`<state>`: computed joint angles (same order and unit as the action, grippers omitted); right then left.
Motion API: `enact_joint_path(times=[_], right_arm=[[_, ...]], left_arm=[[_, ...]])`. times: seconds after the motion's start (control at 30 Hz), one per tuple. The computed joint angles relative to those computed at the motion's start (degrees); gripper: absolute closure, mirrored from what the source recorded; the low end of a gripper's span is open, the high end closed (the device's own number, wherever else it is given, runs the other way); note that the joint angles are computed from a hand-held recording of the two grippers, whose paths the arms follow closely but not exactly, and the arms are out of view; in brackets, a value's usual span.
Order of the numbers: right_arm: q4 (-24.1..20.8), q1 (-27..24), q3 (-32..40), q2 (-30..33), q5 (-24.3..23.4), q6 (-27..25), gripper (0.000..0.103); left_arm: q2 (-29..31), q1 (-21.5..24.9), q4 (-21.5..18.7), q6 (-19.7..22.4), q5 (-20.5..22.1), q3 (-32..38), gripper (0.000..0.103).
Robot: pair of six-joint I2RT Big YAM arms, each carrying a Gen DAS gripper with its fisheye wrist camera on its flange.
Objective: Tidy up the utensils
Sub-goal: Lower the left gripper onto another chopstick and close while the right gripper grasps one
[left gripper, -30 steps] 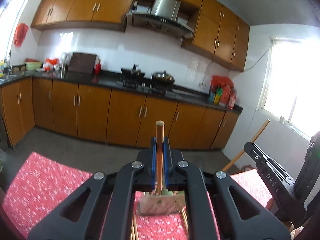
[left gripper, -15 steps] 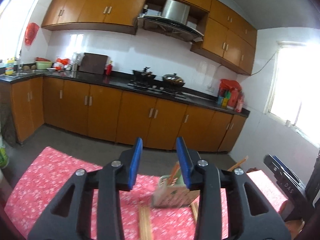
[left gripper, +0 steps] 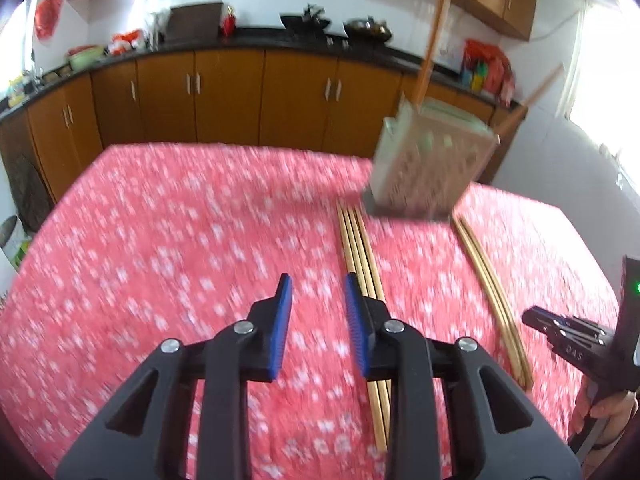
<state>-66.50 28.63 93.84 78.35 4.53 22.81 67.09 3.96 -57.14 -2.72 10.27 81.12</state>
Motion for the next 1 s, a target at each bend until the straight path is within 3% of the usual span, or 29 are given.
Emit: enact_joint_path(times=[0.1,0.27,0.6,1.0], right_arm=[[-0.49,0.19,-0.78,0.12,-0.55,0.46,0.090],[-0.36,1.25,-2.24,-0.48,5.21,0.87,0.096],[0.60,-0.01,-3.22,-1.26,4.25,2.26,0.096],[0.75,0.96,-3.26,-1.17,4.47,1.77,0.095]], left_arm=[[-0.68,-1.38,-0.55,0.73,-0.17,-2.36,0.075],[-1.10,-3.08,-1.52,1.30,-0.17,-4.10,0.076],[0.63,-4.87,-4.43,3.57,-0.21,-3.47,0.088],[1.32,-6.53,-4.42,4.77,-4.74,-3.56,0.094]])
